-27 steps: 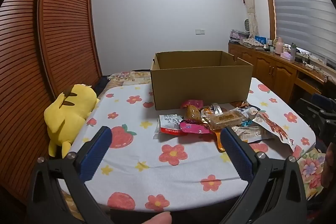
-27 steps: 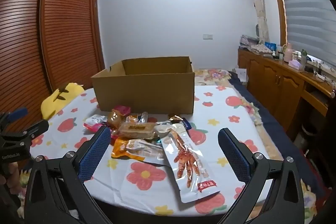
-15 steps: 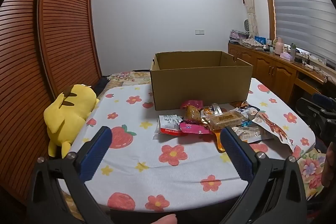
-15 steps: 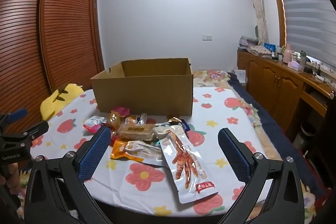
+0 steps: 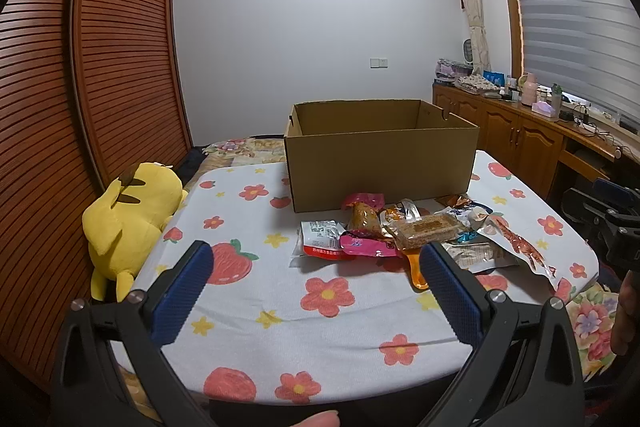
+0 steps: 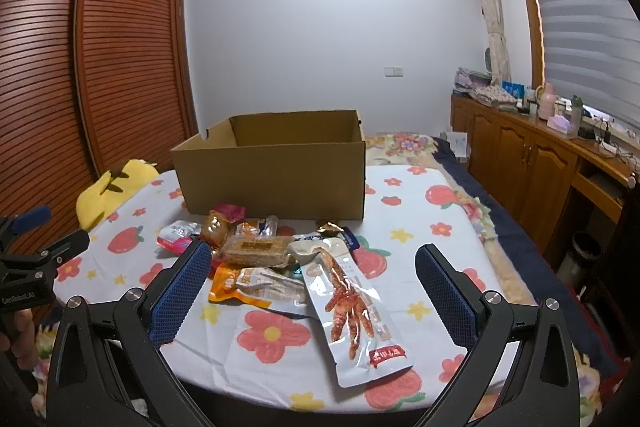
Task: Organize snacks
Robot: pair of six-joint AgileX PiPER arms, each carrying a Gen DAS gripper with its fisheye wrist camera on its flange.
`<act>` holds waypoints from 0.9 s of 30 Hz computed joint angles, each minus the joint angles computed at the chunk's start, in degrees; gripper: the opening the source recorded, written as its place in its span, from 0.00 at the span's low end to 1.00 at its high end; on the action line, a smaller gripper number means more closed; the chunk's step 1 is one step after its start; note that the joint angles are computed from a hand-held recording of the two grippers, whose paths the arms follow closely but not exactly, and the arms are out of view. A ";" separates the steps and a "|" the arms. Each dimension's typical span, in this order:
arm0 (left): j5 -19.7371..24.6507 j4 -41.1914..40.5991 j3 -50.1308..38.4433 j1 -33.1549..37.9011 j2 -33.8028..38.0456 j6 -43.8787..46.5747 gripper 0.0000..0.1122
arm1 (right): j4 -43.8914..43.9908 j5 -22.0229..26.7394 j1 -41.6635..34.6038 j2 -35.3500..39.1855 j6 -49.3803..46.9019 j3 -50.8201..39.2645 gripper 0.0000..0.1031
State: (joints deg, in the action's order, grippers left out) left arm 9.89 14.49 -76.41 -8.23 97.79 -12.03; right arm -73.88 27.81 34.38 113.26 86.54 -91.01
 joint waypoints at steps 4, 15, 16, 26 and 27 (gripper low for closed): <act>-0.02 0.24 -0.04 -0.03 -0.04 -0.25 0.92 | 0.05 0.13 0.08 0.06 0.01 -0.06 1.00; -0.42 1.48 0.35 -0.19 -0.62 -1.48 0.92 | 0.11 -0.04 0.00 -0.28 -0.02 0.35 1.00; -0.42 1.48 0.35 -0.19 -0.62 -1.48 0.92 | -0.13 -0.11 -0.03 -0.18 0.16 0.34 1.00; -0.31 1.18 0.26 -0.19 -0.66 -1.22 0.92 | -0.03 -0.01 0.00 -0.12 0.09 0.24 1.00; -0.32 1.16 0.24 -0.21 -0.63 -1.18 0.92 | 0.08 0.03 0.02 -0.18 -0.05 0.22 1.00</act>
State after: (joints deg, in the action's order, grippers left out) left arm 9.56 15.65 -76.16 -8.45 97.15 -13.21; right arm -73.80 27.84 34.39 113.08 86.49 -90.79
